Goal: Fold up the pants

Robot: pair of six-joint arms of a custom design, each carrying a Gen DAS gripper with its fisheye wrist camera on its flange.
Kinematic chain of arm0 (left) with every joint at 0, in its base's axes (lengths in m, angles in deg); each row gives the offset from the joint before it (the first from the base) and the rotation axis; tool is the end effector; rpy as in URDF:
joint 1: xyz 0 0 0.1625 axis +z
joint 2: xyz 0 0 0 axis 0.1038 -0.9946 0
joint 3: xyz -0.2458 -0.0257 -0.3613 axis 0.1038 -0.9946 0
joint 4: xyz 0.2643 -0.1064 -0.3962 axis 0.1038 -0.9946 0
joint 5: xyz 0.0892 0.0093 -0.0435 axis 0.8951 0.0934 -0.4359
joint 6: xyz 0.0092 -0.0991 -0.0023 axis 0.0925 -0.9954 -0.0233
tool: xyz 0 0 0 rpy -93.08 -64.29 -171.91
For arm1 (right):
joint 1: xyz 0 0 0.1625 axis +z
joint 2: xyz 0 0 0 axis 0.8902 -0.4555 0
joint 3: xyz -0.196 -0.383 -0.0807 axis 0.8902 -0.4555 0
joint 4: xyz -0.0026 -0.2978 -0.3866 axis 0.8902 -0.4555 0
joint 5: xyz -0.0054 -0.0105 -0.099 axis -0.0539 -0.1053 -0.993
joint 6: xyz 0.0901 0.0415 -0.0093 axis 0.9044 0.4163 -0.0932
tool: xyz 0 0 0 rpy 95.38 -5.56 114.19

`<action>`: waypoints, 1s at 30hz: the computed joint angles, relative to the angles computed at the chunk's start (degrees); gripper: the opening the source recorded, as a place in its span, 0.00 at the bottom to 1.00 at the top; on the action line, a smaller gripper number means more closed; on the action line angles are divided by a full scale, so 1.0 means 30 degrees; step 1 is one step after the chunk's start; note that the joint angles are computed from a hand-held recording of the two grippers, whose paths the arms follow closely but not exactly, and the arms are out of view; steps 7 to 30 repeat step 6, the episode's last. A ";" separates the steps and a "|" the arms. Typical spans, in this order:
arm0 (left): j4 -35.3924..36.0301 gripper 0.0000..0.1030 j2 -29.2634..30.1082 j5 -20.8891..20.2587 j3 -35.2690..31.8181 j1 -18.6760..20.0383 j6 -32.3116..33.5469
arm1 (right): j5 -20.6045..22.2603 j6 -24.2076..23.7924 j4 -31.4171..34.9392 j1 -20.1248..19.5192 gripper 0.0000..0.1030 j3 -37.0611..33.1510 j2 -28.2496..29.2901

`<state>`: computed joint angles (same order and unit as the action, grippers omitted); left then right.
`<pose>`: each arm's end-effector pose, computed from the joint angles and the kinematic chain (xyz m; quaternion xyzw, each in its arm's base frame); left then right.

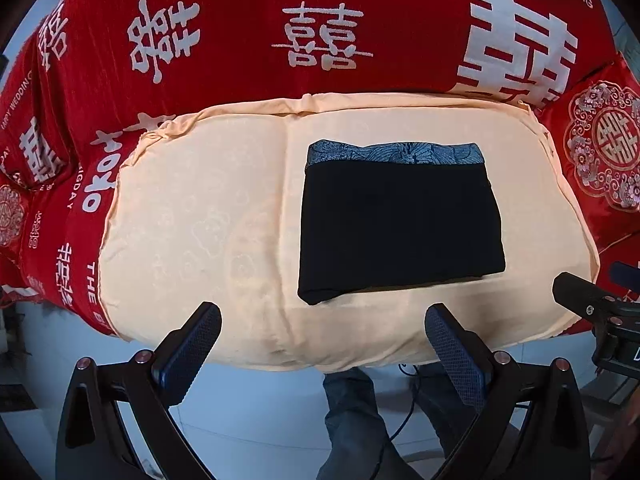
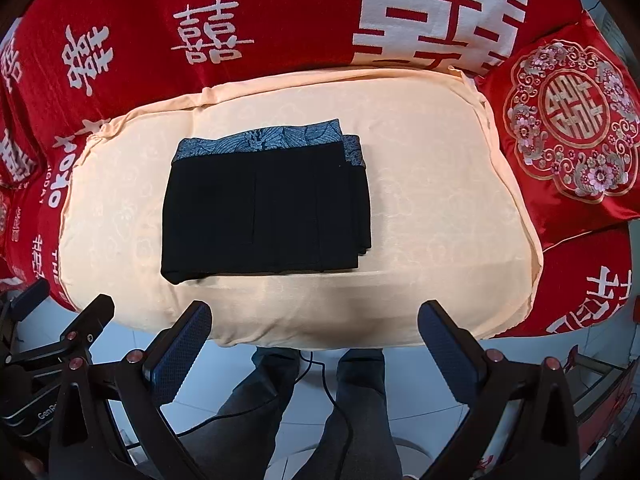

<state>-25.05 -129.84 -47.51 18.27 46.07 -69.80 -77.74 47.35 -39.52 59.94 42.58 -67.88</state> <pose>-0.2426 -0.6398 0.3969 0.2130 0.8931 -0.0498 0.3930 0.4452 -0.5615 0.1909 -0.1422 -0.9190 0.1310 0.3436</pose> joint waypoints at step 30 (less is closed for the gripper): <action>-0.0185 0.99 -0.0020 -0.0265 -0.0017 0.0066 0.0112 | -0.0003 -0.0010 0.0001 0.0004 1.00 0.0013 -0.0017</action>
